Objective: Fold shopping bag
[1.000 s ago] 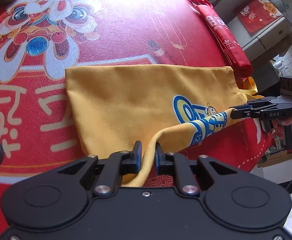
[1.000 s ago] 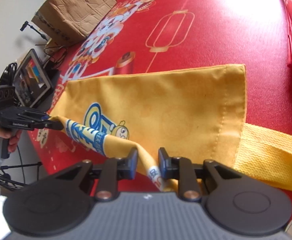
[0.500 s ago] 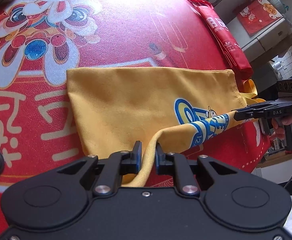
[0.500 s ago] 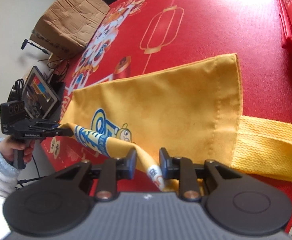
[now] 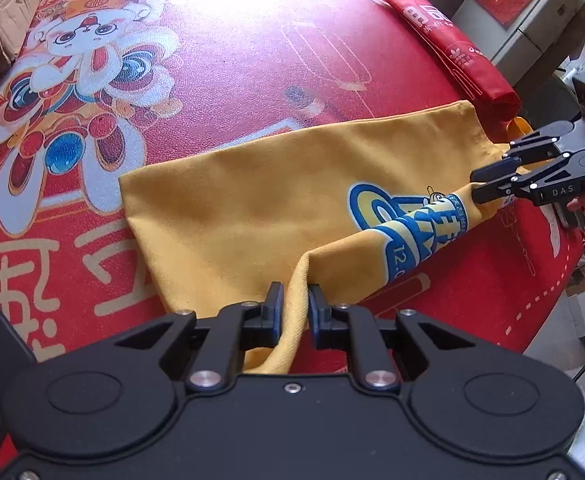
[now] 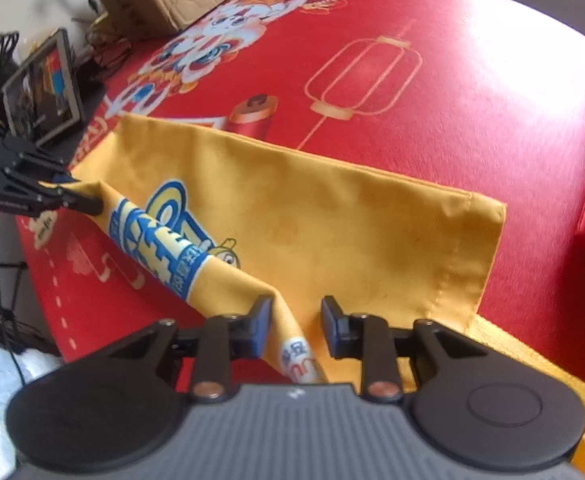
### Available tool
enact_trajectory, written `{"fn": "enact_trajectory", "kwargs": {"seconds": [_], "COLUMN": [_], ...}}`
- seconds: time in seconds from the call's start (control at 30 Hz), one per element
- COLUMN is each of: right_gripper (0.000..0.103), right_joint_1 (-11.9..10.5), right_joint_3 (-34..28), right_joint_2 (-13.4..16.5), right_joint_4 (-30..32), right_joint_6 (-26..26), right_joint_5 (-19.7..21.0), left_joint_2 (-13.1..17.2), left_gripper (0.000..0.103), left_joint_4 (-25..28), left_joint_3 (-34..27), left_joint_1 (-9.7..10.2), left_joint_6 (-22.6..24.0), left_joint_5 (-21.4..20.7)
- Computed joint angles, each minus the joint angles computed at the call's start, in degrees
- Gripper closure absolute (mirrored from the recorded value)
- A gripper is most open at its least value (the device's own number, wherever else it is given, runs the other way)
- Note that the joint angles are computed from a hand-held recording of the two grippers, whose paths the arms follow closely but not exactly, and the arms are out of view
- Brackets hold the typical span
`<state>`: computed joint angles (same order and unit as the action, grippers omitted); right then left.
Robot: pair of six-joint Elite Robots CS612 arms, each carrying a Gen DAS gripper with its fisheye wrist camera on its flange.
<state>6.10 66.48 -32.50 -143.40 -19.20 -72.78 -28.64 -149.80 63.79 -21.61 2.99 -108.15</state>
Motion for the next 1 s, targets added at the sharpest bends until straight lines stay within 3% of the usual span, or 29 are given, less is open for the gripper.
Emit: {"fn": "enact_trajectory", "kwargs": {"seconds": [0.2,0.3,0.4,0.5,0.57,0.67,0.8,0.9,1.0], "right_gripper": [0.077,0.076,0.077,0.083,0.098,0.102,0.102,0.1,0.099], "right_joint_1": [2.5,3.9,5.5,6.1,5.9,5.7,5.9,5.8,5.8], "right_joint_3": [2.3,5.3,8.8,11.5,12.5,13.8,14.1,13.5,12.5], "right_joint_2": [-0.5,-0.6,0.1,1.5,2.0,3.0,3.6,2.7,2.9], "right_joint_4": [-7.6,-16.5,-29.1,-41.2,-45.6,-51.5,-53.4,-48.7,-46.8], "right_joint_6": [-13.4,-20.7,-30.8,-38.8,-39.3,-44.3,-52.5,-53.1,-56.8], "right_joint_5": [-8.6,-13.3,-18.1,-19.0,-17.5,-16.5,-16.7,-16.1,-15.9], "left_joint_2": [-0.6,-0.6,-0.6,-0.6,-0.6,-0.6,-0.4,-0.3,-0.2], "left_gripper": [0.087,0.088,0.087,0.088,0.088,0.087,0.087,0.087,0.087], "left_joint_4": [-0.9,-1.0,-1.1,-1.3,-1.3,-1.4,-1.1,-1.6,-2.5], "left_joint_3": [1.1,1.1,1.1,1.1,1.1,1.1,0.7,0.7,0.9], "left_joint_1": [-0.3,-0.4,-0.49,-0.57,-0.63,-0.71,-0.57,-0.41,-0.24], "left_joint_6": [1.9,2.1,2.2,2.3,2.3,2.4,2.1,1.4,0.5], "left_joint_5": [1.3,1.6,1.8,1.9,2.1,2.2,1.7,1.2,0.5]}}
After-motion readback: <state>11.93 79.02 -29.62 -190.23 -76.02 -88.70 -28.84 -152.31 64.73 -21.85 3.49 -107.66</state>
